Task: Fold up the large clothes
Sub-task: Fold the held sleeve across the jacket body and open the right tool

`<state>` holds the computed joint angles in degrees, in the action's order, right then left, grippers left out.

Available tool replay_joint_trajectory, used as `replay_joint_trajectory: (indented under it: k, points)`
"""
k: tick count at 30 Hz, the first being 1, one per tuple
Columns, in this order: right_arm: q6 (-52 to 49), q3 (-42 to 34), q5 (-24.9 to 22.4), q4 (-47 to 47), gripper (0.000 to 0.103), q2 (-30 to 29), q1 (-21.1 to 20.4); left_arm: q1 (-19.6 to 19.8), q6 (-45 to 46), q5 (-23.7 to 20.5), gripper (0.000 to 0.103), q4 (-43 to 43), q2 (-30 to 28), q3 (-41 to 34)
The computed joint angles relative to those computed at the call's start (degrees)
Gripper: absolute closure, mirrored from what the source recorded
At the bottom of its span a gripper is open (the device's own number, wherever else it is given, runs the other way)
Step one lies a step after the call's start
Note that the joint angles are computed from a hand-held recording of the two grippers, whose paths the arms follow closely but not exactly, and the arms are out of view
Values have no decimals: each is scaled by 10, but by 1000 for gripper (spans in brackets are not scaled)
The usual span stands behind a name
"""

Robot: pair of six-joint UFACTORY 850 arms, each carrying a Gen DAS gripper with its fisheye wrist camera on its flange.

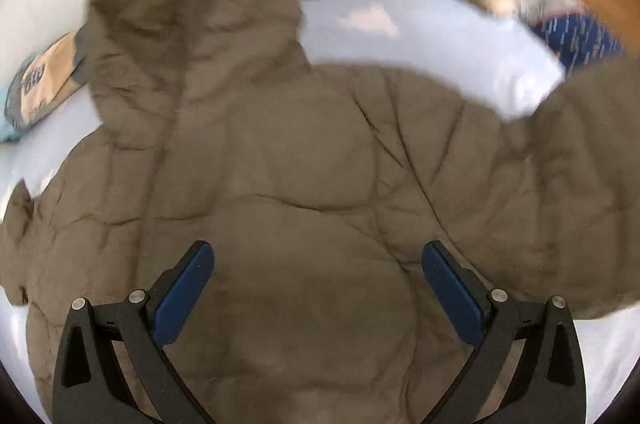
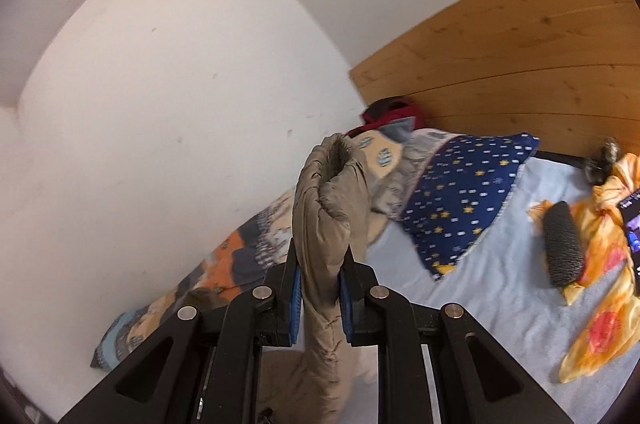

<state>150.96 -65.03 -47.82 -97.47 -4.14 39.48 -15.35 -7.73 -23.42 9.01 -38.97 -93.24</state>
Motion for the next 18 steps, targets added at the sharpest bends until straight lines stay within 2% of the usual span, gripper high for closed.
replay_joint_trajectory:
  k: [2,5,8,10,12,15,18]
  points:
    - [-15,-20,5,2,86,-13,6,20,38,18,0,-45,37,31]
    - [-53,-70,27,10,86,-47,18,49,58,36,0,-57,86,72]
    - [-113,-131,44,32,86,-91,30,81,20,49,0,-20,134,115]
    - [-173,-189,51,58,86,-133,42,110,61,57,0,-69,163,142]
    - [-224,-255,79,85,86,-181,49,140,62,68,0,-75,176,154]
    - [-282,-336,110,125,86,-243,54,171,147,59,0,-152,172,148]
    - [-375,-436,146,204,86,-318,58,192,185,82,0,-191,169,151]
